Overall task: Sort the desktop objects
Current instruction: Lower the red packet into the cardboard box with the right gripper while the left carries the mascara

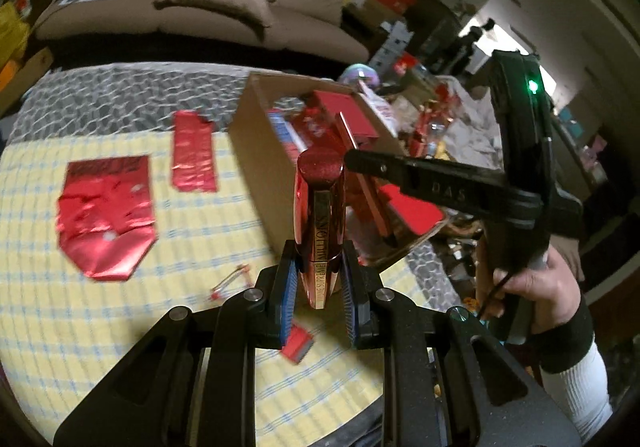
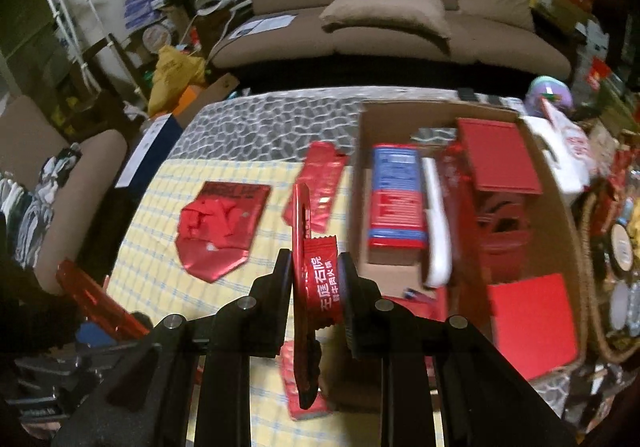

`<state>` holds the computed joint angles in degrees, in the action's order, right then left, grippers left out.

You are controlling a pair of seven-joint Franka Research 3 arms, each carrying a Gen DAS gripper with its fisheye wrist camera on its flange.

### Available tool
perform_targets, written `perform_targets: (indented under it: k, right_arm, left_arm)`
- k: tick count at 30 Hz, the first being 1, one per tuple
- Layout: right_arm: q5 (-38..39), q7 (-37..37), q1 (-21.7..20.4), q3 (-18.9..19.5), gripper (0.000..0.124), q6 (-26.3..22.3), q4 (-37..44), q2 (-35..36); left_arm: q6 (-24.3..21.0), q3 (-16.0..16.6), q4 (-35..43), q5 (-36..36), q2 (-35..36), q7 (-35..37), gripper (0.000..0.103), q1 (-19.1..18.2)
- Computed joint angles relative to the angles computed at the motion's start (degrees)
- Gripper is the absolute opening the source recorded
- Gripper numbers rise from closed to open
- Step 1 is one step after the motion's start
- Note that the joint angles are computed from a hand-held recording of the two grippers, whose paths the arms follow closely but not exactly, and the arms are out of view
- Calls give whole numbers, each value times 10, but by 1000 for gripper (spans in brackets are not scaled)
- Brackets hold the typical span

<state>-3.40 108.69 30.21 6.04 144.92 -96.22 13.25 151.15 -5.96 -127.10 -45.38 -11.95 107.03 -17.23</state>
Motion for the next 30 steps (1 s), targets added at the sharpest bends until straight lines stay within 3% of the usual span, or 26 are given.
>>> perform_targets:
  k: [13,23,26,30]
  right_arm:
    - [72,-49,-68,-8,22,56,-121,-47]
    - [72,-51,-76,-14,22,59,-152,-36]
    - [105,-67,-84,-9,23,74,-166,-41]
    - [118,-76,-87,-9,29,86,-173,-49]
  left_arm:
    - [-10,-76,150,107,154,-82,19,15]
    - [-29,-114,217,196,230,-137,19,28]
    - [-36,-121,230,214,242,-149,19,28]
    - [-55,-127,254,241,264,-166,19,26]
